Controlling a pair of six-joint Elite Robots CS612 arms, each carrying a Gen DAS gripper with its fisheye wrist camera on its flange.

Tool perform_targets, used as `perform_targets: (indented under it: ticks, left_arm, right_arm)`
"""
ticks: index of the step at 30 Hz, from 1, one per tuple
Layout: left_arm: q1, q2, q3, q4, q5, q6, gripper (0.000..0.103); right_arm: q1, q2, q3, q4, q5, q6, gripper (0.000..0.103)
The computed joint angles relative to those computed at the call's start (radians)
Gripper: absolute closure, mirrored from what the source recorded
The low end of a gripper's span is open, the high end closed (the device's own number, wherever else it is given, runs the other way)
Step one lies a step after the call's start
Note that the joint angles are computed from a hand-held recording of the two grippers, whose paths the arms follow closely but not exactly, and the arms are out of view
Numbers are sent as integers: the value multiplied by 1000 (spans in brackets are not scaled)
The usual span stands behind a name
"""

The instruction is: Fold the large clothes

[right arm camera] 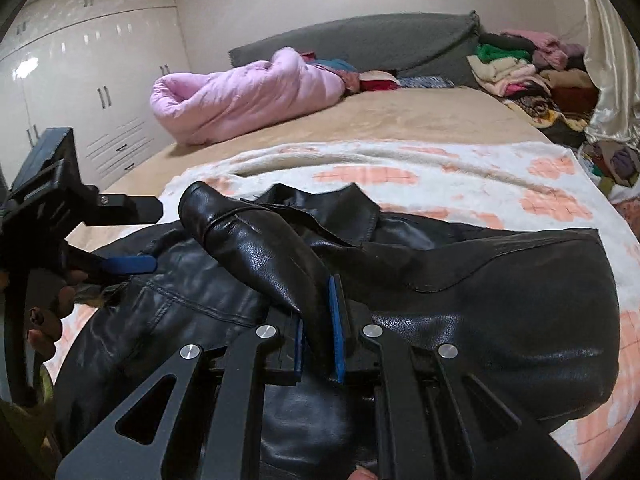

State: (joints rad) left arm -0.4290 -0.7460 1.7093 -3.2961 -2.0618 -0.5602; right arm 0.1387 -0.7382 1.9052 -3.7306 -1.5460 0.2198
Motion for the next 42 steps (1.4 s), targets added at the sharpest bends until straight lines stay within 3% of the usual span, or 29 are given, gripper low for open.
perform_targets:
  ticks: [3,8,11,14,15,17,19,20,22,24,28,32,36,38,42]
  left_arm:
    - [18,11,-2,-28,-40,-35,8]
    - [35,20,-6,-9,-77,-46,8]
    - [41,28,-10,27,-109,-30,8]
    - [43,39,-16,86,-120,-23,10]
    - [42,40,-18,104,-122,-19,15]
    - [39,46,-18,116,-112,-18,31]
    - [37,48,-18,136,-100,-4,60]
    - [34,46,-16,145,-88,6,65]
    - [28,43,-11,150,-68,33,84]
    - [21,32,-2,140,-35,57,93]
    - [15,7,13,79,-33,85,101]
    - [14,-43,34,-2,-21,111,103]
    - [28,-96,53,-103,-4,118,103]
    - [35,-109,65,-133,2,129,103]
    - [45,-113,86,-107,48,169,103]
  right_arm:
    - [8,8,-8,-16,50,-34,92]
    - [40,14,-33,55,78,-123,90]
    - [59,22,-50,97,111,-173,90]
    - [75,28,-66,151,101,-203,88]
    - [79,29,-72,183,99,-220,85]
    - [79,24,-76,235,117,-247,68]
    - [73,12,-71,273,177,-270,12]
    - [71,8,-66,273,195,-272,7]
    - [68,-8,-50,256,217,-290,7]
    - [59,-28,-28,244,231,-306,7]
    - [12,-56,29,118,281,-274,8]
    - [-64,-66,89,-140,311,-107,12]
    - [-93,-74,129,-260,146,8,22]
    - [-98,-75,133,-239,74,59,24]
    - [-105,-74,120,-121,-20,174,42]
